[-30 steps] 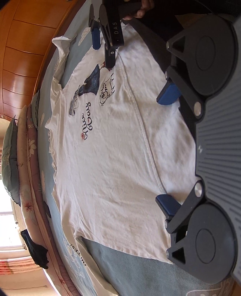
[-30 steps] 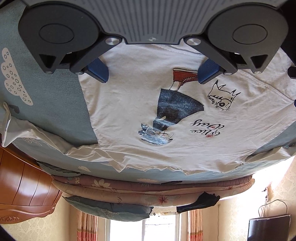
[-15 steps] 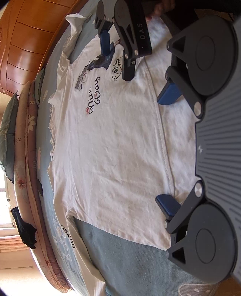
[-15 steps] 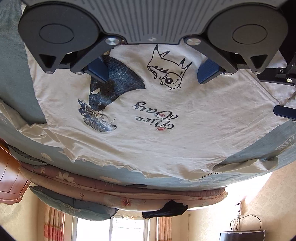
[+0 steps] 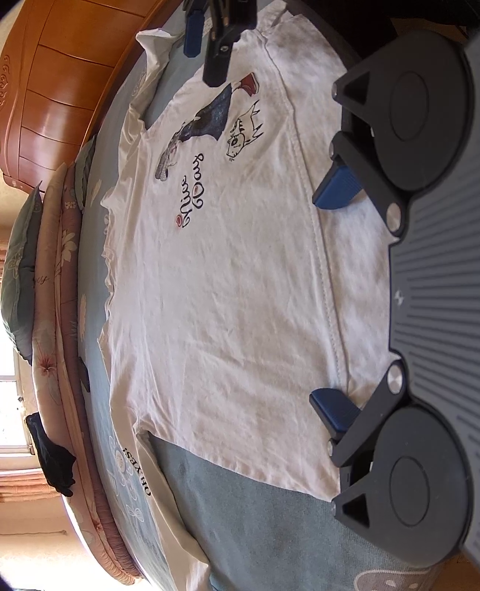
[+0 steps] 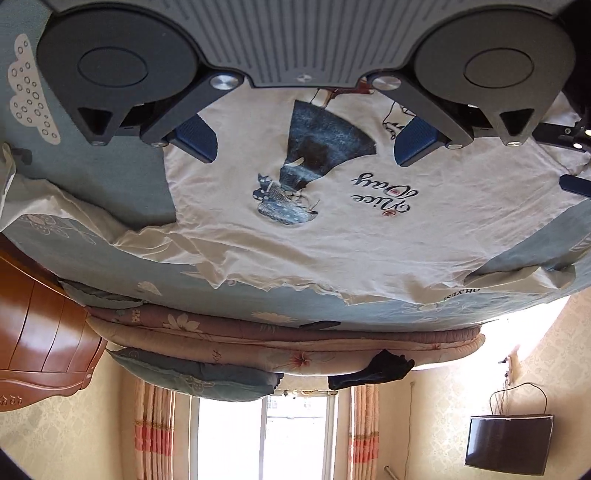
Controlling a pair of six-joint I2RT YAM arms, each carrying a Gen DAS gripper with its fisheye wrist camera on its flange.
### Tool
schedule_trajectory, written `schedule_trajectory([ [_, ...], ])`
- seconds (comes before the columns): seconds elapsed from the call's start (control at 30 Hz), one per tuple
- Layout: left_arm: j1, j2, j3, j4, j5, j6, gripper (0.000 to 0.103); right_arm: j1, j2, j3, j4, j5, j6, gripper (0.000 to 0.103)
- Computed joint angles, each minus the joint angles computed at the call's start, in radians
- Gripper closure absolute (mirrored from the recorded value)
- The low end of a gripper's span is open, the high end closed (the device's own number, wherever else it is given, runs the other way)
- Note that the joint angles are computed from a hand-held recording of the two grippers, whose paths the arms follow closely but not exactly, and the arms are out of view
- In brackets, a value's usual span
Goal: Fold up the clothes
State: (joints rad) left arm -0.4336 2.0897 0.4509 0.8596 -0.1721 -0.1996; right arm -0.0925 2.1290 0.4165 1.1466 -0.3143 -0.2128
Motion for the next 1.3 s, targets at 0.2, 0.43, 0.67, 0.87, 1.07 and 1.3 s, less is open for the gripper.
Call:
schedule_trajectory([
  [0.2,0.019,-0.004,-0.005,0.009,0.028,-0.032,0.001,-0.119,0.073,0.152,-0.204,-0.061,0.052,0.0],
  [0.43,0.02,0.006,0.013,-0.001,0.019,-0.048,0.001,-0.239,0.058,-0.045,-0.02,-0.06,0.01,0.0],
  [0.67,0.004,0.014,0.016,0.001,-0.01,-0.052,0.001,-0.187,0.021,-0.071,-0.001,-0.177,0.043,0.0],
  [0.87,0.037,0.017,-0.009,0.059,0.043,-0.082,0.001,-0.175,0.058,-0.133,0.044,-0.098,-0.122,0.0],
  [1.07,0.041,0.031,-0.019,0.098,0.05,-0.089,0.001,-0.197,0.009,-0.213,0.052,-0.093,-0.137,0.0],
  [1.3,0.036,0.038,-0.02,0.112,0.041,-0.089,0.001,-0.164,0.051,-0.229,0.11,-0.122,-0.129,0.0],
])
